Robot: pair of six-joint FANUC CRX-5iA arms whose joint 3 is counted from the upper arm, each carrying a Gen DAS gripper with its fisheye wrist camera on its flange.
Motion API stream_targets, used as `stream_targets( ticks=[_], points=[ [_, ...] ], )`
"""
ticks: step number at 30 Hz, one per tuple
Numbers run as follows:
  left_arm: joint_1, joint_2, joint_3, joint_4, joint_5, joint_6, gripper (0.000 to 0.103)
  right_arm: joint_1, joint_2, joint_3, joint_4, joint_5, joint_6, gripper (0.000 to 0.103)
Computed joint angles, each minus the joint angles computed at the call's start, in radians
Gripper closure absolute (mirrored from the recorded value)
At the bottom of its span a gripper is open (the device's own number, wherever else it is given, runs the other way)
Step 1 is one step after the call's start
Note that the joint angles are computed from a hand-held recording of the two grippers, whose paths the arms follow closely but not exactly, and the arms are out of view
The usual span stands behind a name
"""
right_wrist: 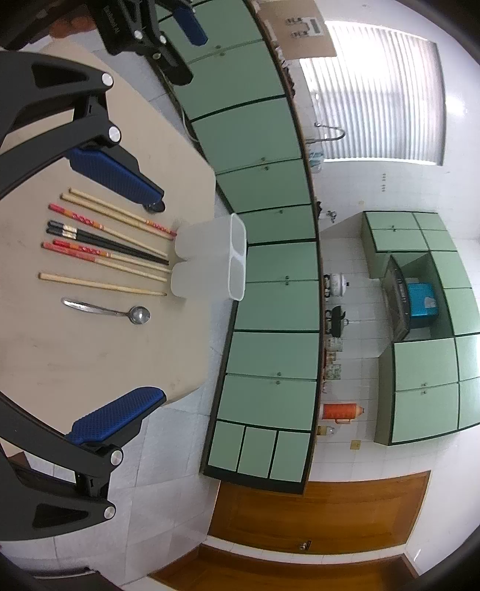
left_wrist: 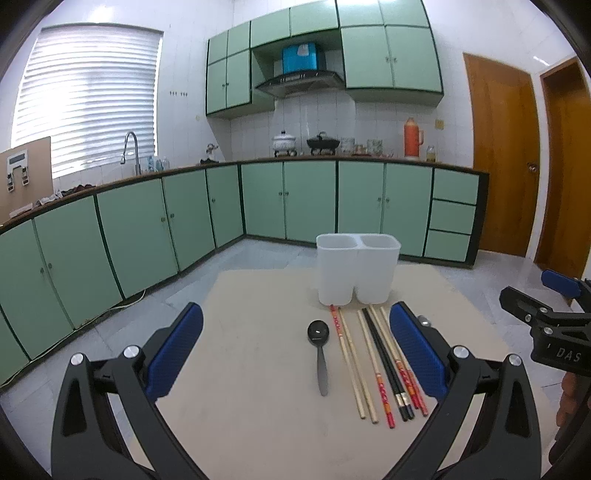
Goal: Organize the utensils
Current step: 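Grasp the black spoon with the left tool while the right tool grasps the metal spoon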
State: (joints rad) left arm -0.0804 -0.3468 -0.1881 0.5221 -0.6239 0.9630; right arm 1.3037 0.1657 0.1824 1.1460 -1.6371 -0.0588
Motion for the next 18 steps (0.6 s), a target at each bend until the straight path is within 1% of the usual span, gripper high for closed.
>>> stream_targets(
  ticks=[5,10,13,16,18],
  points=[
    [-0.018,0.116,0.136,-0.154,-0.075,0.133,0.005,-0.070,0.005,0.031,-0.095,0.022,0.045,0.006],
    [-0.037,0.250,0.288,-0.270,-0.188,0.235,0.005,-0.160,-0.004,0.044,-0.207,0.088,0.087,0.006],
    [-0.053,0.335,0.381,-0.320,-0.261,0.276,0.005,-0.212,-0.002,0.057,-0.291,0.133,0.139,0.009],
    [-0.061,0.414,0.457,-0.329,-0.329,0.288,0.005,-0.263,0.002,0.071,-0.384,0.182,0.199,0.015],
    [-0.074,0.459,0.504,-0.342,-0.368,0.301,0.005,-0.294,0.011,0.086,-0.444,0.196,0.230,0.016]
  ],
)
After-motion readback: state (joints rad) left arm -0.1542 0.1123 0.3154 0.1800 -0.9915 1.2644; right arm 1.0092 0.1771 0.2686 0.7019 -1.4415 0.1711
